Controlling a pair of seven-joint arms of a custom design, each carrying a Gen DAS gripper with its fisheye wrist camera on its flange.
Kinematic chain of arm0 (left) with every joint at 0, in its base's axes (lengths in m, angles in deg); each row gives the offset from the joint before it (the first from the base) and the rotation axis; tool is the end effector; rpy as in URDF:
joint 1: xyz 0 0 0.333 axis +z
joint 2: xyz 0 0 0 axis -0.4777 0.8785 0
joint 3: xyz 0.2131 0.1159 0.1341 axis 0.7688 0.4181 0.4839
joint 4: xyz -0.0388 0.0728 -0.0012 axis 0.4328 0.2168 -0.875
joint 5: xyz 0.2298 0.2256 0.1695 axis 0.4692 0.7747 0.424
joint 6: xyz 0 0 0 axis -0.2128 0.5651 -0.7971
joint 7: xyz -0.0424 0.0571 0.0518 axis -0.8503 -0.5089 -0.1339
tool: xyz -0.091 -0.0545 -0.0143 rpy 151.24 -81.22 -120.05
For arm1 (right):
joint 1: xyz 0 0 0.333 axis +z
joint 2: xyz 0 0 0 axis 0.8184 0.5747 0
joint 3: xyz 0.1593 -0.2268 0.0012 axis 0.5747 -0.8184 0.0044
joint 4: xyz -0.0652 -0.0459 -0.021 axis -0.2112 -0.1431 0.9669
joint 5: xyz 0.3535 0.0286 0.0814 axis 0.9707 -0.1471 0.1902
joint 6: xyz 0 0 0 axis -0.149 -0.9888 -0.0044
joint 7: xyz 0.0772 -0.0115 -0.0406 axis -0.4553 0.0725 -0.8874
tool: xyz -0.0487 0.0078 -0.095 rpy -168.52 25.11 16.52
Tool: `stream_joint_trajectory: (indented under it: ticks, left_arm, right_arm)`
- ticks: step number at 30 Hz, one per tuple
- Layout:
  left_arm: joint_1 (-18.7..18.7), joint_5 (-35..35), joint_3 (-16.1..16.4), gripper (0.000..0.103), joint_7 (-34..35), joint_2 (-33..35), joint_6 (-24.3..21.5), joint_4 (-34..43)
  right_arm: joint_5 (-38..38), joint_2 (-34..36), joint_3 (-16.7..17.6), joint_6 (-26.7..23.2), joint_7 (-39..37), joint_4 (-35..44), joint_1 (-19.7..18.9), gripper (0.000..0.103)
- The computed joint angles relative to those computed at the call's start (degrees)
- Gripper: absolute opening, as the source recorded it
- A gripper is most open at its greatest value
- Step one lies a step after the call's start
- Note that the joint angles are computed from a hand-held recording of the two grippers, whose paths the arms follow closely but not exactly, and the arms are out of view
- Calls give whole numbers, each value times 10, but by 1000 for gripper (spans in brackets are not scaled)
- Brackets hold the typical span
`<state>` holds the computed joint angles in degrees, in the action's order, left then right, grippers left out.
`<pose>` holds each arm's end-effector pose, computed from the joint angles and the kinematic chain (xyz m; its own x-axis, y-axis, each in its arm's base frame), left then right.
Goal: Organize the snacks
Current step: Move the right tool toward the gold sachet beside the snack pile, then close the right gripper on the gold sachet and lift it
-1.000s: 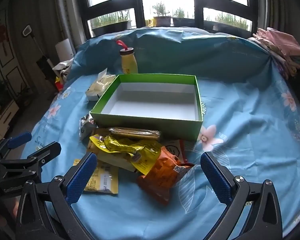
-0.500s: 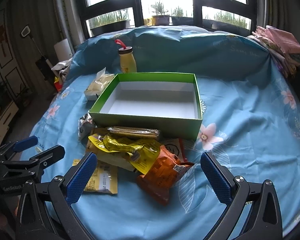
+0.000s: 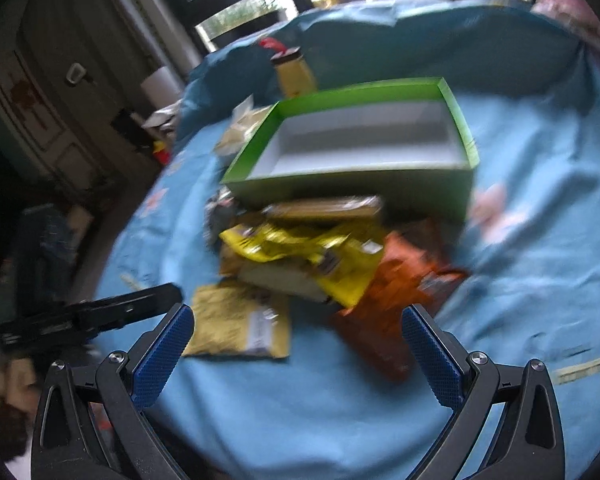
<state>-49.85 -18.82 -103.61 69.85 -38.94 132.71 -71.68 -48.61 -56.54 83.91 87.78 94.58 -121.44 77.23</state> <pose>0.5348 -0.3889 0.4350 0.2035 -0.7840 0.5865 -0.7679 -0.4994 -0.4011 0.6254 0.3456 0.4519 0.5337 -0.7324 -0.4229 -0.7945 -0.2629 -0.5475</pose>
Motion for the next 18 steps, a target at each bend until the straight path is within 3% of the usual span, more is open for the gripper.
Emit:
stream_joint_trajectory:
  ticks: [4,10,18]
  left_arm:
    - [29,-42,-27,101,25,-15,21,-42]
    - [65,-94,-56,93,53,-15,77,-86]
    - [72,-105,-56,85,57,-27,87,-112]
  right_arm:
    - [32,7,22,-31,-42,-1,-14,103]
    - [36,37,24,-76,-73,25,-6,103]
    - [26,105,22,-84,-68,98,5,102]
